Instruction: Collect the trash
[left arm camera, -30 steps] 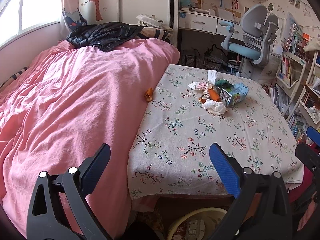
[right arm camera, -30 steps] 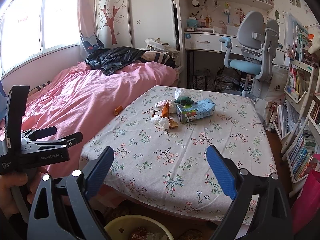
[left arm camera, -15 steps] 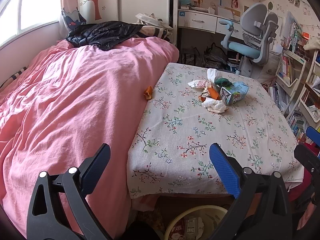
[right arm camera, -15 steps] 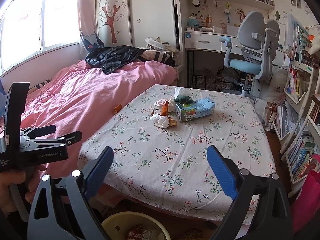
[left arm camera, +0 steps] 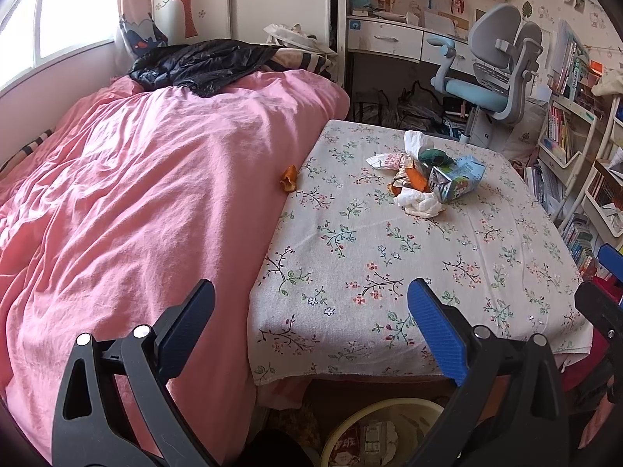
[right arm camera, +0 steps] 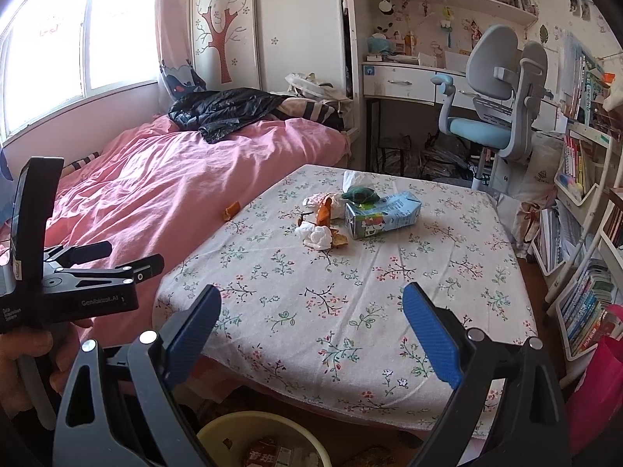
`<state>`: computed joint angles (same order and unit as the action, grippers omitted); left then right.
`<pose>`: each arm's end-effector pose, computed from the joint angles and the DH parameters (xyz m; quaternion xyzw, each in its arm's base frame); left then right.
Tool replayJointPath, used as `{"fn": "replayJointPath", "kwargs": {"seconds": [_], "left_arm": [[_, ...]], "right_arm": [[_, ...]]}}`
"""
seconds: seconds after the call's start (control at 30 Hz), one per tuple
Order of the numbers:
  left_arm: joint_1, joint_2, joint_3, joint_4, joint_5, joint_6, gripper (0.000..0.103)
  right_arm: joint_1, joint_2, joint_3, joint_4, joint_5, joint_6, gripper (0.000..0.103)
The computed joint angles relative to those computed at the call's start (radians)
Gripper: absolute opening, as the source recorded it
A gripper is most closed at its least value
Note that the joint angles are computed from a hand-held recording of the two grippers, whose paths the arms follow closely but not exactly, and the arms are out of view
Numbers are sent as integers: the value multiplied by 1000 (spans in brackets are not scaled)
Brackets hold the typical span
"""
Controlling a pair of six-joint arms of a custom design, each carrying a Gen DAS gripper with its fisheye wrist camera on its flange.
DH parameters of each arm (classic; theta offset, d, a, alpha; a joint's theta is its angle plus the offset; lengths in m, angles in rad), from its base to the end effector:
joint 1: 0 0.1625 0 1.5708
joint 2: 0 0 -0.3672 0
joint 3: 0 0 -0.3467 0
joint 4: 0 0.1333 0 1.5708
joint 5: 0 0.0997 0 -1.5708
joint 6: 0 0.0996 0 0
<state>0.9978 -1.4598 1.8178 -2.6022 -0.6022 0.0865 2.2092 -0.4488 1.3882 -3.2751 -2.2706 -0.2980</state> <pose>-0.0784 -0.5189 0.4240 0.1249 0.8401 -0.3896 0.3561 0.4489 -0.4889 0.0560 0.2791 -0.8355 0.3994 0.2541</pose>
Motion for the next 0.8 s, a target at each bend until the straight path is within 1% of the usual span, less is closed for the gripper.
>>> {"fn": "replayJointPath", "kwargs": {"seconds": [0.23, 0.8], "left_arm": [[7, -5, -1, 10, -5, -19, 95], [1, -5, -3, 22, -10, -6, 95]], "right_arm": [[0, 6, -10, 9, -3, -8, 91], [0, 7, -12, 14, -3, -9, 91]]}}
